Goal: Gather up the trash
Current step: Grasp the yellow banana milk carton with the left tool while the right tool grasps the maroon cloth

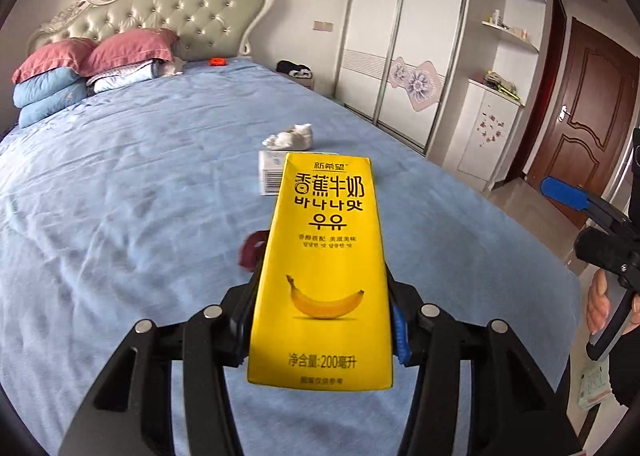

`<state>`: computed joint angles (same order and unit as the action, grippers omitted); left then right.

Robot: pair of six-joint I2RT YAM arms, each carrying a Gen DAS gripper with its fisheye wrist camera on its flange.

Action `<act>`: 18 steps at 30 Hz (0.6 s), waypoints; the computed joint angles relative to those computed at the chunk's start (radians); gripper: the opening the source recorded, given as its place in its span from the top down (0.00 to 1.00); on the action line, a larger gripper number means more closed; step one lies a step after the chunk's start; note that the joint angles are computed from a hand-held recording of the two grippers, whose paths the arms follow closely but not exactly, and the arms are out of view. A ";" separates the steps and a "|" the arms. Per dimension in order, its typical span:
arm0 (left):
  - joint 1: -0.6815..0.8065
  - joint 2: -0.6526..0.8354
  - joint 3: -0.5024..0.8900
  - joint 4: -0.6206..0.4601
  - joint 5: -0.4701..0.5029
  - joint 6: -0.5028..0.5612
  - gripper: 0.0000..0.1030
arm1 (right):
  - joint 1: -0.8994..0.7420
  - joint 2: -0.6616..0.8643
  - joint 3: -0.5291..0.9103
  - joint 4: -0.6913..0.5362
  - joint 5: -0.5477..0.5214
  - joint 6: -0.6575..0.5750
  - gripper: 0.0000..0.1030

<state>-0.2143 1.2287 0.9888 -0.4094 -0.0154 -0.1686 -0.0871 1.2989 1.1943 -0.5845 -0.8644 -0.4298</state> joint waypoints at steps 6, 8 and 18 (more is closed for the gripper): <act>0.168 -0.080 -0.028 -0.047 0.079 0.042 0.50 | 0.221 0.109 0.077 -0.003 0.193 -0.009 0.08; 0.199 -0.084 -0.034 -0.045 0.087 0.060 0.50 | 0.282 0.168 0.129 -0.017 0.241 0.007 0.08; 0.327 -0.006 -0.016 0.010 0.196 0.111 0.50 | 0.480 0.492 0.408 -0.046 0.470 0.072 0.08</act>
